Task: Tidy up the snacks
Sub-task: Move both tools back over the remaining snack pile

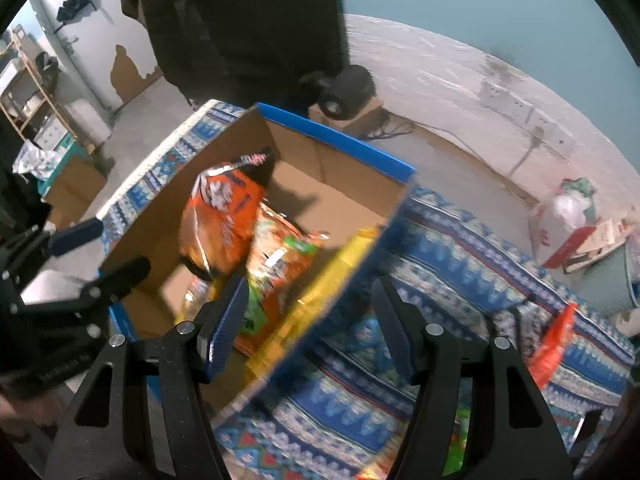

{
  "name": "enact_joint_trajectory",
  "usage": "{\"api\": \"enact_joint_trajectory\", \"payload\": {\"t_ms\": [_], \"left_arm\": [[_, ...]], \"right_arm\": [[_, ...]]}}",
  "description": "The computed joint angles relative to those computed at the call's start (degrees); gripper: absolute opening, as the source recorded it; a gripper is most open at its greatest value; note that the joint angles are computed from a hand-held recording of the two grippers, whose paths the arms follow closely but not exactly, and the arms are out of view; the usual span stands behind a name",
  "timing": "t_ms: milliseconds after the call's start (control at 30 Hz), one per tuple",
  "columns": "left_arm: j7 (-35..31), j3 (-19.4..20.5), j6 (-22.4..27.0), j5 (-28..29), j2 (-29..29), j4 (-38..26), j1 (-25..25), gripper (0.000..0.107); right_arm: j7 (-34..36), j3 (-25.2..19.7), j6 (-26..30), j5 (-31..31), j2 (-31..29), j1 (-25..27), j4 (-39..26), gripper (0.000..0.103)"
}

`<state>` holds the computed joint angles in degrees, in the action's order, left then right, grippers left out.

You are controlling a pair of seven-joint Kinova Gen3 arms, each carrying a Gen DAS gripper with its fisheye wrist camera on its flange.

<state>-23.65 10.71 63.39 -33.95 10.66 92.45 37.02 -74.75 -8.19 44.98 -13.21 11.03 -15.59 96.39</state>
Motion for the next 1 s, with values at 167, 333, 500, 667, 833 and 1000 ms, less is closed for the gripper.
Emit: {"api": "enact_joint_trajectory", "payload": {"t_ms": [167,333,500,667,833,1000], "left_arm": [[-2.04,0.77,-0.67,1.54,1.61,-2.16,1.08,0.07],[-4.25,0.8,0.26,1.67,4.25,-5.37,4.08,0.07],[-6.31,0.35,-0.56,4.24,6.23,-7.53,5.8,0.077],[-9.03,-0.11,-1.14,6.69,8.73,-10.08,7.37,0.077],[-11.88,-0.86,-1.26,8.74,11.46,-12.69,8.78,0.077],[-14.38,-1.83,0.22,9.14,14.56,-15.76,10.96,0.077]], "right_arm": [[1.57,1.29,0.31,-0.04,-2.77,2.17,2.64,0.077],[3.98,2.71,0.36,-0.06,-5.63,4.38,5.82,0.078],[6.51,4.35,1.1,-0.38,-7.24,6.78,8.44,0.078],[9.66,6.06,2.33,-1.01,-7.39,9.64,10.75,0.078],[10.63,7.09,2.58,-0.09,-6.66,11.84,12.88,0.078],[11.81,7.62,2.3,0.42,-5.51,13.59,14.3,0.078]]}}
